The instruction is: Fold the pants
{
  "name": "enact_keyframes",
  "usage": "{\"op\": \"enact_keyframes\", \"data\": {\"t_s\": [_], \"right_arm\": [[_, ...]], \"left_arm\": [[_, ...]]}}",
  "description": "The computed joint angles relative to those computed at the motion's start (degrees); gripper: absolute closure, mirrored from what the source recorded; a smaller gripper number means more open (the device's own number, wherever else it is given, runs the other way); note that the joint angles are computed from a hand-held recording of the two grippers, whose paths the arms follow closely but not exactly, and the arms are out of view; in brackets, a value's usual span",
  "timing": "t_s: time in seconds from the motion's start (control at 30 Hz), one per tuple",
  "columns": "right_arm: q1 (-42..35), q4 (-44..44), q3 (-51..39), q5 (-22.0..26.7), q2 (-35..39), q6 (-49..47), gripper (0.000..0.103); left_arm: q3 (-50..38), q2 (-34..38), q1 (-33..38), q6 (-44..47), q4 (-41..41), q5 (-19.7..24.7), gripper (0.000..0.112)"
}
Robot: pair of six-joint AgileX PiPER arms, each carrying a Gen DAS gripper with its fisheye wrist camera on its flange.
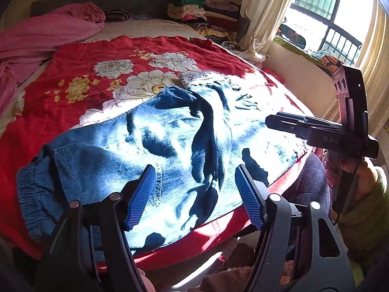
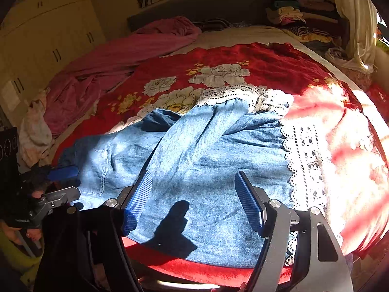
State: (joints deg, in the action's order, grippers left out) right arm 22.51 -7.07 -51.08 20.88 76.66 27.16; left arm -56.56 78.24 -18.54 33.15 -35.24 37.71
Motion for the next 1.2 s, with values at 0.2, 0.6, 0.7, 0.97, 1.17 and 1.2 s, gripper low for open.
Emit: {"op": "enact_keyframes", "data": {"t_s": [0.2, 0.6, 0.7, 0.97, 1.17, 1.2], "right_arm": [[-5.2, 8.3, -9.1, 3.1, 6.2, -13.0, 0.024], [-7.9, 12.8, -42.1, 18.5, 30.5, -25.2, 0.022], [-6.7, 9.8, -52.8, 25.0, 38.6, -22.9, 0.022], [-4.1, 1.3, -88.3, 45.7, 61.8, -18.5, 0.042], [-7.2, 5.6, -76.1, 36.1, 55.8, -20.7, 0.092], [-8.3, 7.7, -71.4, 33.2, 52.9, -21.2, 0.093]], "left_arm": [[-6.6, 9.9, -5.0, -1.3, -2.7, 0.3, 0.056], [-16.8, 22.7, -8.7, -8.4, -1.2, -1.1, 0.101], [-16.2, 22.1, -9.3, -7.6, -2.0, -1.4, 0.102], [-14.3, 20.9, -9.9, -4.7, -3.6, -1.9, 0.102], [-14.1, 20.5, -9.0, -3.4, -4.7, -1.4, 0.102], [-14.1, 20.4, -8.8, -3.0, -5.1, -1.3, 0.102]]}}
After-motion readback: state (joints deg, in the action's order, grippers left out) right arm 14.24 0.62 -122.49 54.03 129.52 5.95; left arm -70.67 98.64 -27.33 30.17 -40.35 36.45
